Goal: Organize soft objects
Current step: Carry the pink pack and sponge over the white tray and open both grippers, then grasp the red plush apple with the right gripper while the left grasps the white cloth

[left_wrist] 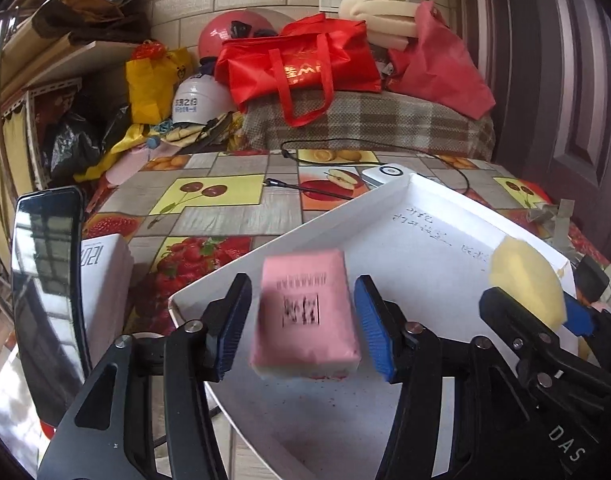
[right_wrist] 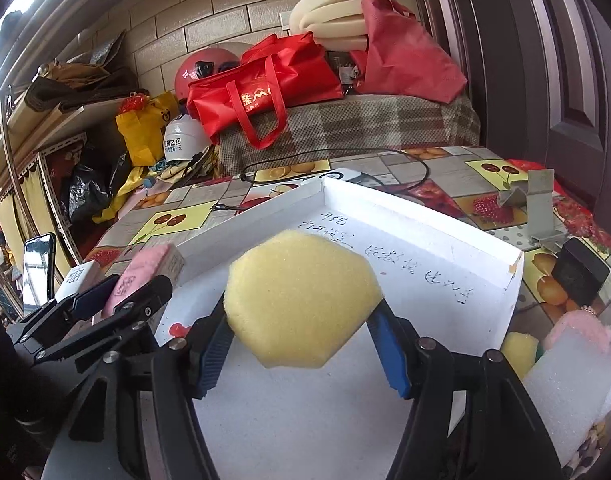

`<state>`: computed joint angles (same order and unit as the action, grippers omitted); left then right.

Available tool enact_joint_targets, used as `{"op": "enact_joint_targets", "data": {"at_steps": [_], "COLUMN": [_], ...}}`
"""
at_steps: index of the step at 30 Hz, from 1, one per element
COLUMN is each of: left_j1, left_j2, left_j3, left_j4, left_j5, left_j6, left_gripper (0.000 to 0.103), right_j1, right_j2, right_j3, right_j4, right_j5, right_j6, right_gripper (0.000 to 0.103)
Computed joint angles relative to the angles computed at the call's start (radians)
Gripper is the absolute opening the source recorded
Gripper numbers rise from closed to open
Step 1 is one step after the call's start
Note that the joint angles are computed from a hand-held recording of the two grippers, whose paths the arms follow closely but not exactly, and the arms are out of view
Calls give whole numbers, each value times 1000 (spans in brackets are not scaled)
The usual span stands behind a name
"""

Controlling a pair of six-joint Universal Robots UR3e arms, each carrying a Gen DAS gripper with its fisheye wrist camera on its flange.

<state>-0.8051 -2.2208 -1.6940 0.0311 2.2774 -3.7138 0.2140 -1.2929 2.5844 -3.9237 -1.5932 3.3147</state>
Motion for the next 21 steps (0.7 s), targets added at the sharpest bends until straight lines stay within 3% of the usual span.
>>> {"op": "enact_joint_targets", "data": {"at_steps": [1, 4, 7, 12, 15, 17, 21], "left_j1": [-2, 13, 18, -5, -35, -44, -63], "left_j2": [3, 24, 39, 66, 73, 83, 96], "left_j3": [-6, -53, -98, -155, -174, -197, -224], "left_j4": [-7, 25, 64, 82, 82, 97, 107], "left_j5": [21, 12, 2, 25, 72, 79, 76], "left_j6": [-28, -71, -96, -142, -172, -185, -193], "left_gripper": [79, 101, 103, 103, 103, 103, 103], "right_j1": [13, -16, -22, 14, 74, 108, 163], "right_j2": [4, 2, 3, -31, -15, 3, 13], "right_j3": [-3, 27, 44, 50, 80, 106, 145], "right_j4": [-7, -51, -82, -7, -82, -162, -251], "right_j5": [-29, -7, 7, -12, -81, -125, -166], "right_j6": [6, 20, 19, 6, 14, 15, -3], "right_gripper": [73, 85, 89, 89, 92, 103, 103]}}
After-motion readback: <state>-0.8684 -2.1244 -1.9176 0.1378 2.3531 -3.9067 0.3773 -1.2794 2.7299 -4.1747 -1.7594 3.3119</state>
